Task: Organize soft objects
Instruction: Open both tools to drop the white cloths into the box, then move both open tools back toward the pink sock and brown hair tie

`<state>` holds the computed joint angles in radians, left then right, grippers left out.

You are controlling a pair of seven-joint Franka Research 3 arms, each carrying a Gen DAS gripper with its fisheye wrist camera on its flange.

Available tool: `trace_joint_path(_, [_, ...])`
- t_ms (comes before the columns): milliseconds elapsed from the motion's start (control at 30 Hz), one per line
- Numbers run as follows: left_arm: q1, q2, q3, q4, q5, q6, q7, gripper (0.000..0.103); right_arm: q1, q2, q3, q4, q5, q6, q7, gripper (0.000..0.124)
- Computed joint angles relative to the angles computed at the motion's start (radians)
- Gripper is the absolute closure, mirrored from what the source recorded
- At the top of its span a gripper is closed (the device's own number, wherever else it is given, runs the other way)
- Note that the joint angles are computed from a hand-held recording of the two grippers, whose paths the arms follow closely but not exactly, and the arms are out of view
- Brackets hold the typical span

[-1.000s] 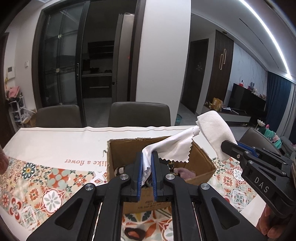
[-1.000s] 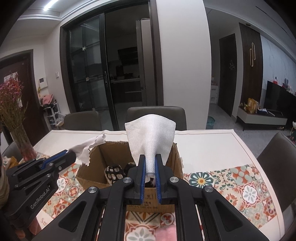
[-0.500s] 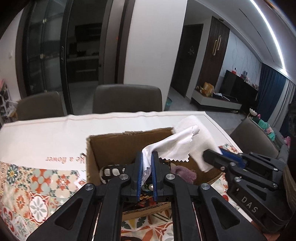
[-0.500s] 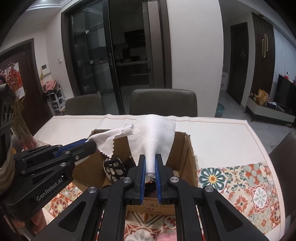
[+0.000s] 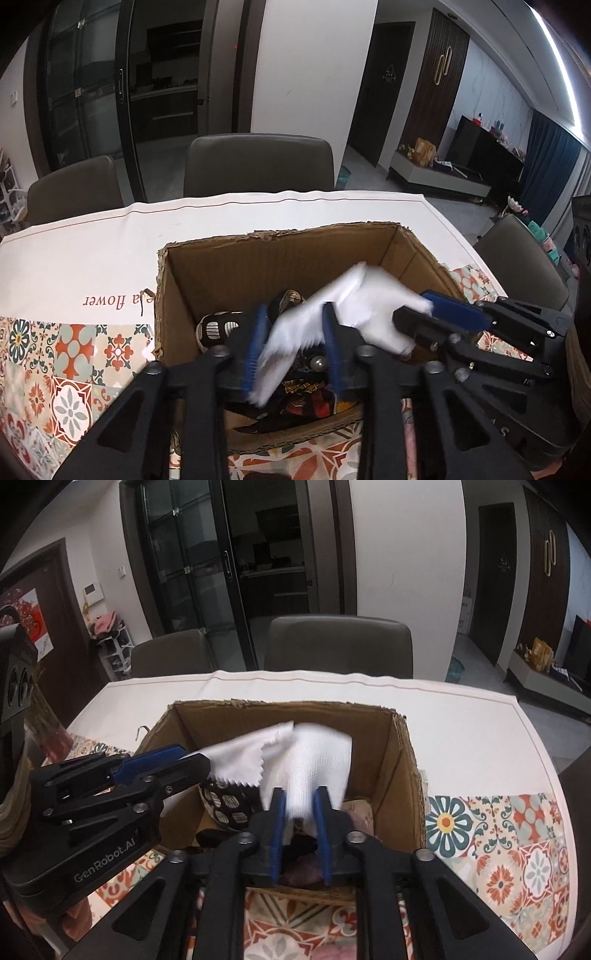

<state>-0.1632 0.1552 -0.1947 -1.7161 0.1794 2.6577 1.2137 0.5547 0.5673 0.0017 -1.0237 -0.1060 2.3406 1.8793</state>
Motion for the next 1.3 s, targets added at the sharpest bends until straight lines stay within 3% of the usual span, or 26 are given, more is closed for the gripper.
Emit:
trace_joint_path(33, [-0.005, -0.001, 0.004, 0.000, 0.021, -0.001, -0.015, 0.065, 0.001, 0.002, -0.002, 0.002, -0.001, -0.006, 0.006, 0.087])
trace_joint_path(133, [-0.012, -0.011, 0.012, -0.007, 0.068, -0.009, -0.043, 0.063, 0.015, -0.016, -0.025, -0.034, -0.038, 0.016, 0.045, 0.079])
trace_joint_path(667, [-0.013, -0.164, 0.010, -0.131, 0.324, -0.019, -0.289, 0.040, 0.042, -0.182, -0.046, -0.246, -0.255, 0.098, 0.266, 0.061])
trace_joint_path(833, [-0.004, -0.227, -0.008, -0.176, 0.427, -0.037, -0.387, 0.030, 0.051, -0.243, -0.045, -0.312, -0.352, 0.104, 0.369, 0.043])
trace_joint_path(1300, [0.025, -0.379, -0.057, -0.326, 0.527, -0.056, -0.511, 0.020, 0.032, -0.395, 0.031, -0.503, -0.586, 0.119, 0.528, 0.040])
